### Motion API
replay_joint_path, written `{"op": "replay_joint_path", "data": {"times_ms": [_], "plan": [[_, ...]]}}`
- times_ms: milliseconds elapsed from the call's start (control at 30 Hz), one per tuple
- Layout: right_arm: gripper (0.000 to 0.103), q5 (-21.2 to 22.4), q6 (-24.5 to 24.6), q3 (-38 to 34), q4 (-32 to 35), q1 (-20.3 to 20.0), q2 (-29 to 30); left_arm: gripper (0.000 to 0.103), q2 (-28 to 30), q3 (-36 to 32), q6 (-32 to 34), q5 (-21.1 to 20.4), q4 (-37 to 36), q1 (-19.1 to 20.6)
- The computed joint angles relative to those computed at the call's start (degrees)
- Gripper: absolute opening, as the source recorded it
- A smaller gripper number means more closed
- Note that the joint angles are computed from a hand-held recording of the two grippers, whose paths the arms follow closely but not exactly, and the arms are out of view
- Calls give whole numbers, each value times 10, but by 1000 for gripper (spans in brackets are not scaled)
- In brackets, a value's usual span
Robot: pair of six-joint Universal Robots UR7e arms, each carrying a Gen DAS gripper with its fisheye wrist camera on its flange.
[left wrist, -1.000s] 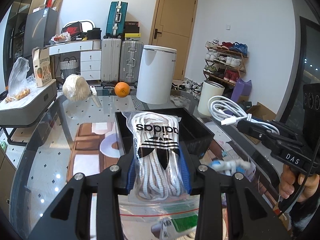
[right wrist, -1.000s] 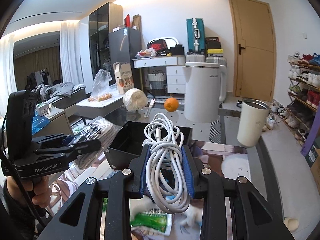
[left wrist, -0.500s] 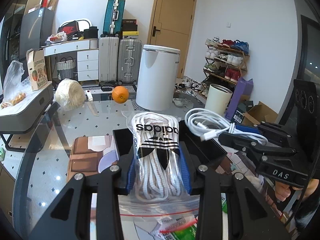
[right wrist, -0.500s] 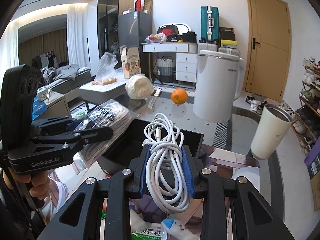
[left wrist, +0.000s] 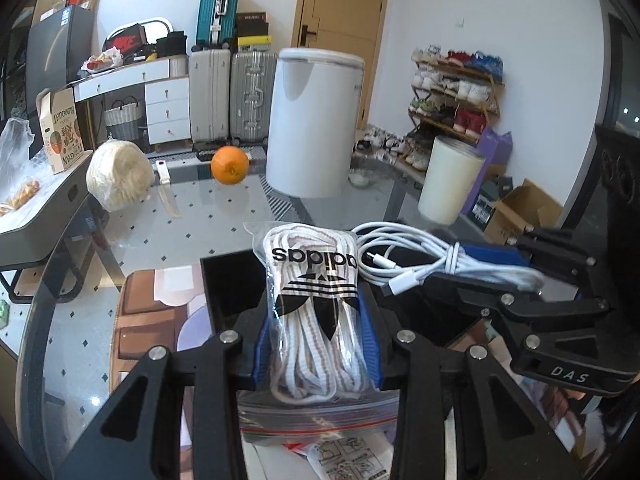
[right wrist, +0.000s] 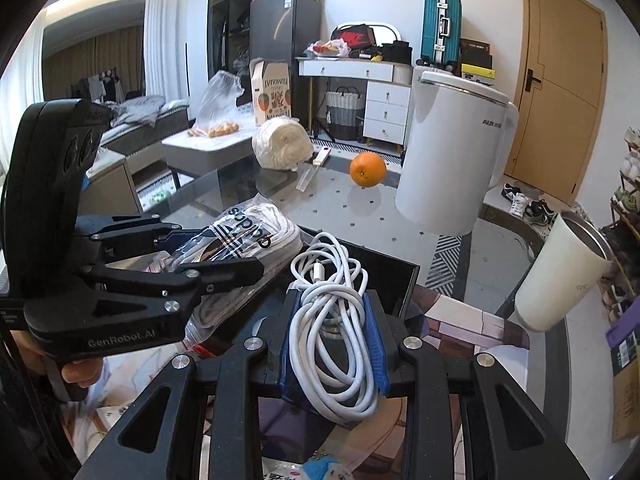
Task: Organize soft objects
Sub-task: 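Lift the shoelace bag with the left tool while the right tool carries the cable over the black box, then open the left tool over the black box while the right tool releases the cable inside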
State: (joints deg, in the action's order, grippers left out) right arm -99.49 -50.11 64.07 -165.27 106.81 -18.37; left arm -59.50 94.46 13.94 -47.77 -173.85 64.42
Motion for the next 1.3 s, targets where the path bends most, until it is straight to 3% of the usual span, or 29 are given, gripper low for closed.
{"op": "replay_joint_path", "data": {"times_ms": [233,467,667,800,867,933,1033,1100,1167,1300], "plan": [[30,-39,-13,-57,43,9,35,36,11,-22,-17,7,34,9],[30,-95,-24,-129,102,19,77,33,26,-33,12,30,52,6],[31,-93,-34,-145,122,16,83,37,26,-34,20,33,55,7],[40,-84,-47,-110,79,15,64,47,18,-32,0,21,74,7],[46,-65,-39,-78,56,11,42,59,10,-25,-9,9,79,7],[54,-47,-28,-43,31,6,19,81,4,-8,0,18,48,-1],[79,-22,-7,16,-17,-3,-16,99,-3,22,27,35,-26,-15],[94,-8,16,54,-52,-10,-37,102,-12,44,37,34,-66,-23],[102,8,46,84,-62,-17,-57,103,-19,62,40,46,-99,-31],[102,32,70,131,-61,-27,-87,103,-34,94,38,53,-145,-44]]}}
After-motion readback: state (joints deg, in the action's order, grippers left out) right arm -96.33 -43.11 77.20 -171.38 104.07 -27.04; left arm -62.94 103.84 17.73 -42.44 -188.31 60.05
